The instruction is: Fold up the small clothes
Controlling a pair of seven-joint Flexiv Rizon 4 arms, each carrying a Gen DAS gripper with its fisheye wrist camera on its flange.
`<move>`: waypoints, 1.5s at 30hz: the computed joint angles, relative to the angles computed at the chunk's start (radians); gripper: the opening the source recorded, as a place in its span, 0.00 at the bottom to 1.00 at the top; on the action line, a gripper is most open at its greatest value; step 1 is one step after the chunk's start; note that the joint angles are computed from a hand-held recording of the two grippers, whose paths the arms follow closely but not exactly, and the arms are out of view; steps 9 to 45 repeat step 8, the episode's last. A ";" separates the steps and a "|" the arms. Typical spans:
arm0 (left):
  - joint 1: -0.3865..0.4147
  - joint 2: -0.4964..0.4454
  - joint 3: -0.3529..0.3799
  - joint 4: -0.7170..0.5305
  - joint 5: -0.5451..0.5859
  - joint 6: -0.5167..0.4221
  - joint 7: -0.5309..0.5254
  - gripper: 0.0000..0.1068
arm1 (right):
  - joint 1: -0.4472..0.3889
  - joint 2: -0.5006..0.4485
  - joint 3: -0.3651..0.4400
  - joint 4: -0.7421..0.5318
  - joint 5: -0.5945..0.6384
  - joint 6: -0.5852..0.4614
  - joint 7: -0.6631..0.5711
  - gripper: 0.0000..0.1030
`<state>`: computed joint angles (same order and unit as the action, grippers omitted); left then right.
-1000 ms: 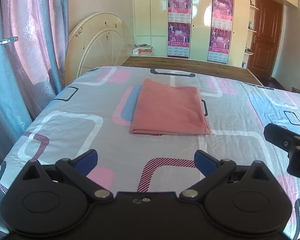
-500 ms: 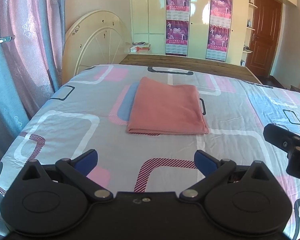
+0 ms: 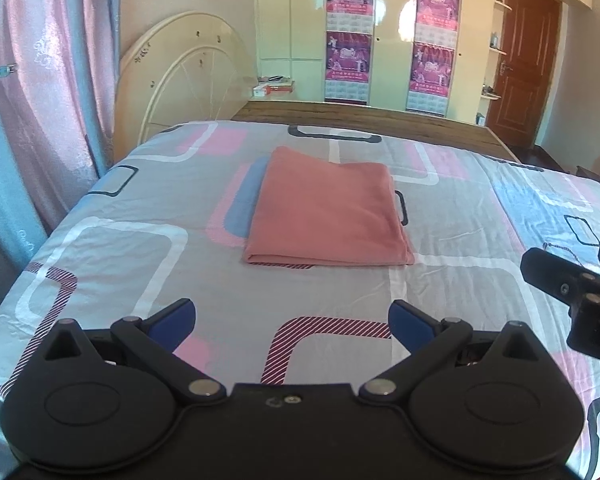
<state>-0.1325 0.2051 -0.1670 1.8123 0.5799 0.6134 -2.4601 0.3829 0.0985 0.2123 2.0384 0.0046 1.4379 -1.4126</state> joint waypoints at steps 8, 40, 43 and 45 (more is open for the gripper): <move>0.037 -0.022 0.049 0.059 -0.044 0.180 -0.029 0.96 | -0.022 -0.036 0.004 -0.004 -0.072 -0.010 0.062 0.99; 0.037 -0.022 0.049 0.059 -0.044 0.180 -0.029 0.96 | -0.022 -0.036 0.004 -0.004 -0.072 -0.010 0.062 0.99; 0.037 -0.022 0.049 0.059 -0.044 0.180 -0.029 0.96 | -0.022 -0.036 0.004 -0.004 -0.072 -0.010 0.062 0.99; 0.037 -0.022 0.049 0.059 -0.044 0.180 -0.029 0.96 | -0.022 -0.036 0.004 -0.004 -0.072 -0.010 0.062 0.99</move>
